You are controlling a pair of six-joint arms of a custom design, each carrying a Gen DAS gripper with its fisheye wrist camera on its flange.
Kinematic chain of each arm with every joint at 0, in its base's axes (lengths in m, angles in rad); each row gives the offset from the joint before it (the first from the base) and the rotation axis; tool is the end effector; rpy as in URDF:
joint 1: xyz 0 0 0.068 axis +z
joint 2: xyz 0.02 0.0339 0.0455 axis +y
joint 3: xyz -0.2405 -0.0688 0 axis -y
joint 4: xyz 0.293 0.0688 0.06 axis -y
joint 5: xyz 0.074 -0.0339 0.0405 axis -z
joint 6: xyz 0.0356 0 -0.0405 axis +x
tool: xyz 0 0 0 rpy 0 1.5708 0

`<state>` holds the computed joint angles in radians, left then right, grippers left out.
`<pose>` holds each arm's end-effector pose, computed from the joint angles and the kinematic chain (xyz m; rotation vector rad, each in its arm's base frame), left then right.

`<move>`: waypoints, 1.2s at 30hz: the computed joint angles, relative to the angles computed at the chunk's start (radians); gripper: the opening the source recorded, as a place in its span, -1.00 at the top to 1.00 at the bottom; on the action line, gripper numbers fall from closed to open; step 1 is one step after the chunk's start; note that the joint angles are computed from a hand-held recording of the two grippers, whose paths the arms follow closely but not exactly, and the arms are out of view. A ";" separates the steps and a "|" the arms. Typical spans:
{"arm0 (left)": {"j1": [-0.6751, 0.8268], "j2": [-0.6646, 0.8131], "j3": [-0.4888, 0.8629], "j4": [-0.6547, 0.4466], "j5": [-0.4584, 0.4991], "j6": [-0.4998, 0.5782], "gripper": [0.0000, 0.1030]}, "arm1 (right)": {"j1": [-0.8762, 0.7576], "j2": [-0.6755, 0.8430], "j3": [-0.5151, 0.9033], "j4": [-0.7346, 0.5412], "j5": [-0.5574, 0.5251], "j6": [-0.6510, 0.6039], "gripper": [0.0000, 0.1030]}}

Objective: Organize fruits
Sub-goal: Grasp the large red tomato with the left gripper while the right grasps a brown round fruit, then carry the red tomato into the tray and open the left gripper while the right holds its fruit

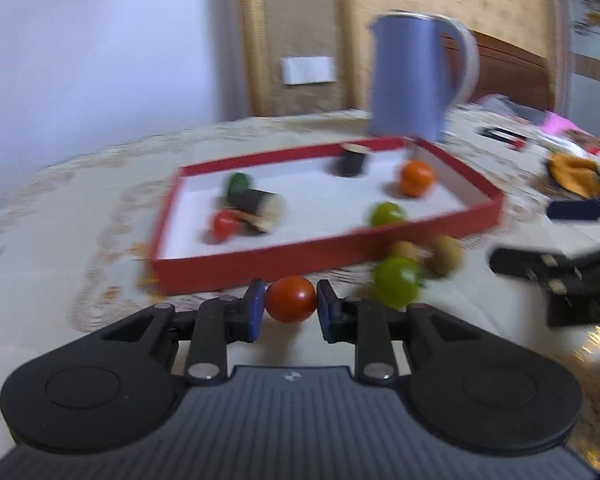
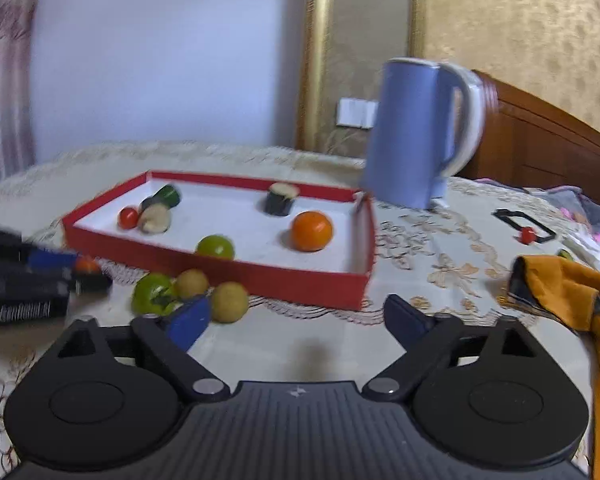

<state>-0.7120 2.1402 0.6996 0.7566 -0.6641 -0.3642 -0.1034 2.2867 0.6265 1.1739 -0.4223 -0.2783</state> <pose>0.2613 -0.1966 -0.0312 0.0242 2.0933 0.1088 0.3054 -0.0170 -0.0520 -0.4319 1.9696 0.1923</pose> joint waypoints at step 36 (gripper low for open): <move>0.039 -0.058 0.078 -0.186 -0.044 -0.047 0.51 | -0.009 -0.028 -0.034 -0.064 -0.105 -0.065 0.44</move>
